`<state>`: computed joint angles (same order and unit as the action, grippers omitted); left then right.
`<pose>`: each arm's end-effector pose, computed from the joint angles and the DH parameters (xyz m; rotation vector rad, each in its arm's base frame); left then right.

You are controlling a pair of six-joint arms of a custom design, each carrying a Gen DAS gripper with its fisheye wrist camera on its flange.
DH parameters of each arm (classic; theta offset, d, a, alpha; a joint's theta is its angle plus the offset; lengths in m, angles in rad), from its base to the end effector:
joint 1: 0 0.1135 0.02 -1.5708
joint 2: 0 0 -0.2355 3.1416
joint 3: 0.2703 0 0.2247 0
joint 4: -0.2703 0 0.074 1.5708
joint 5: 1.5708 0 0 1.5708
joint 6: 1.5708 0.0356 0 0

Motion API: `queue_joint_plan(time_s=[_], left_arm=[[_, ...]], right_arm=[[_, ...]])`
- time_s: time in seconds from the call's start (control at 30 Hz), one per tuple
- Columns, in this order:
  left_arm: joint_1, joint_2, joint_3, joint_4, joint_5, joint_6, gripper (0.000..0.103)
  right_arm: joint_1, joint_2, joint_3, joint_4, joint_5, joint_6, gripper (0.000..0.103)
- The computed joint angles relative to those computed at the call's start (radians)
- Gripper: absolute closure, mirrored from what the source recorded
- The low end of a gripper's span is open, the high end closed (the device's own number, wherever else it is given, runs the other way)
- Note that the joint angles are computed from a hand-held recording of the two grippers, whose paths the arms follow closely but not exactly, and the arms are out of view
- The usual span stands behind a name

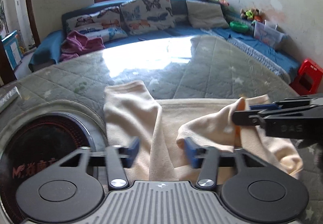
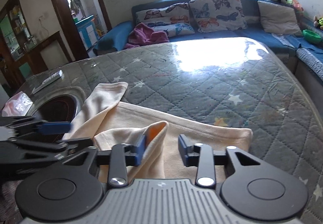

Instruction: Fold clothes

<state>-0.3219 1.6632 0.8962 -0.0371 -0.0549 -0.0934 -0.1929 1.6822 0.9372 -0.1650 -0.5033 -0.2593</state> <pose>0.2997 -0.0979 0.1620 0.2449 2.3648 -0.1338 0.3081 -0.0427 0.1618 -0.2866 2.3546 0.4103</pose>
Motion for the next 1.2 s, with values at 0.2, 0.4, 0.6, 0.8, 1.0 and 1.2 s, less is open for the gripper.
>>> queue_joint_plan(time_s=[0.2,0.4,0.6,0.8,1.0,1.2], left_arm=[[0.05,-0.024,-0.054,0.033,0.039,-0.018,0.095],[0.122,-0.243,-0.182,0.019,0.051,-0.047,0.097],[0.228,-0.594,-0.331,-0.114,0.082,-0.054,0.097],[0.417,-0.953,-0.425,-0.386,0.178,-0.007,0.097],[0.723,-1.16,-0.485,-0.643,0.398,0.127,0.097],[0.896,-1.153,-0.52,-0.744,0.476,0.275,0.09]], right_arm=[[-0.021,-0.021,-0.031,0.027,-0.033,0.002,0.097],[-0.113,-0.169,-0.133,0.063,-0.089,0.004,0.1],[-0.289,-0.382,-0.234,0.013,-0.179,-0.055,0.1],[-0.518,-0.512,-0.284,-0.076,-0.303,-0.15,0.1],[-0.756,-0.515,-0.293,-0.22,-0.383,-0.318,0.1],[-0.916,-0.299,-0.266,-0.264,-0.268,-0.483,0.092]])
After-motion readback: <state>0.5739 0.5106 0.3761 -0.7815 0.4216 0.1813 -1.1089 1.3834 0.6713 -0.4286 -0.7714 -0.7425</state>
